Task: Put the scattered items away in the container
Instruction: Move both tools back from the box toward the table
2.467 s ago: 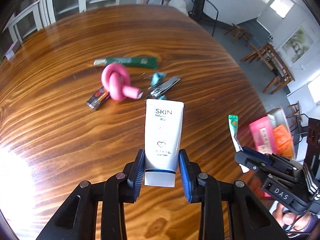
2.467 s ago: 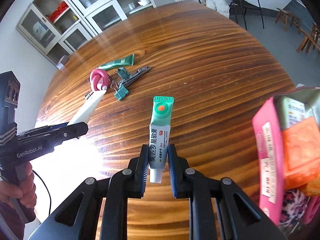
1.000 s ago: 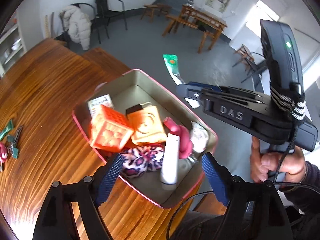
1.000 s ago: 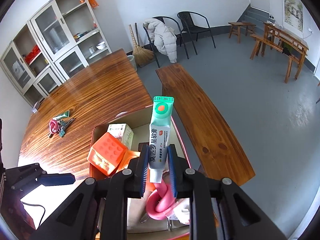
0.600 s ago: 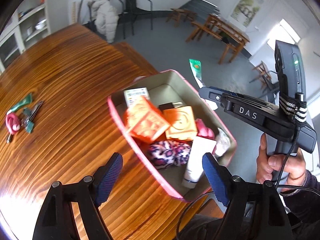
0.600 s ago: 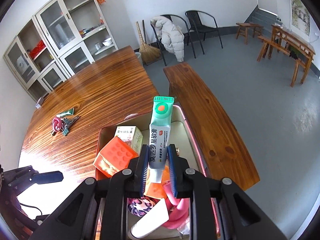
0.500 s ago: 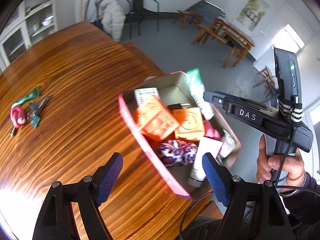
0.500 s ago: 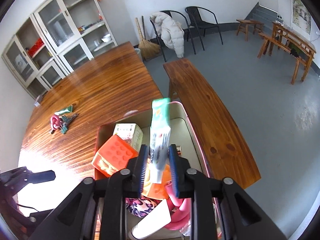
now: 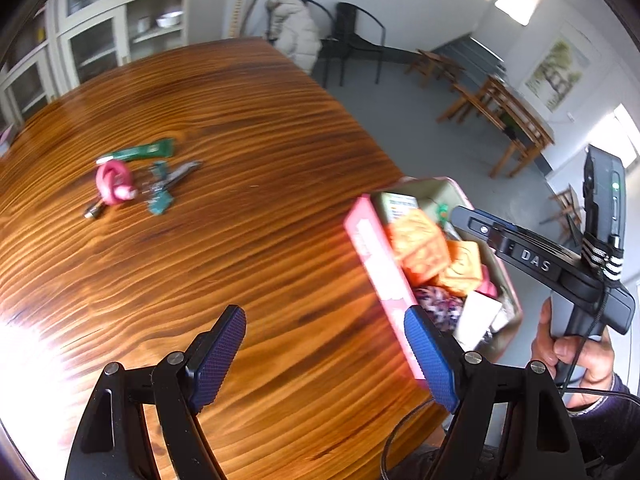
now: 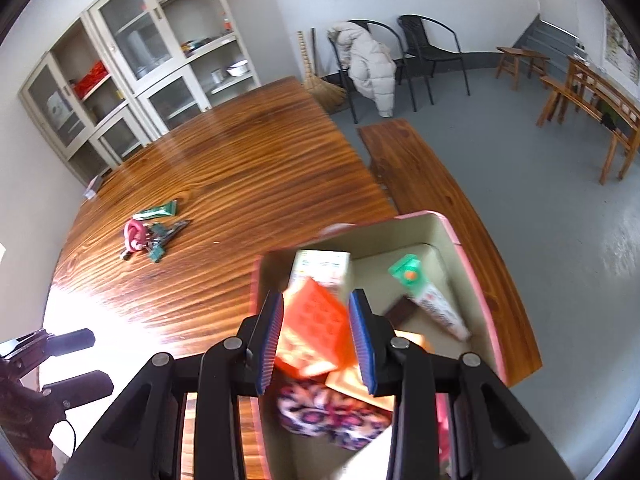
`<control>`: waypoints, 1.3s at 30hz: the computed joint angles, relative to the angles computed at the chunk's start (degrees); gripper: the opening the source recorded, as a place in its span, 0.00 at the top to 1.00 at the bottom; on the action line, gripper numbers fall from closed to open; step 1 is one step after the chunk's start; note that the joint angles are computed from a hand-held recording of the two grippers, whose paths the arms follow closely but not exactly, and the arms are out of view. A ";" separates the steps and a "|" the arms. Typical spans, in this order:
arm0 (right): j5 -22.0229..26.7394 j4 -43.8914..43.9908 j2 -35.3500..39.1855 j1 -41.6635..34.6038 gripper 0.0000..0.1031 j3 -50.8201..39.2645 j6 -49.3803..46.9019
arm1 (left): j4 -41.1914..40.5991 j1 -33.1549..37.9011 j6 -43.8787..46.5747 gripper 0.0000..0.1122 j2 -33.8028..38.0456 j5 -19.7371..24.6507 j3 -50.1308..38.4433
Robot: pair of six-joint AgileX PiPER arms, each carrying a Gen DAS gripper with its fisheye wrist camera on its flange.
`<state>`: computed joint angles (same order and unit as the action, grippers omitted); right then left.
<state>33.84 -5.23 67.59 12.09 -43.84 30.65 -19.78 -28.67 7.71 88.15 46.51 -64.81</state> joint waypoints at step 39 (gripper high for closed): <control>3.60 -8.59 31.99 22.43 0.42 -25.64 24.75 | -2.15 28.06 15.60 0.26 33.53 6.48 -33.37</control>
<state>37.44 -13.82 99.58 34.51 -69.48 55.41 -21.92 -0.61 23.31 121.68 52.99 -98.18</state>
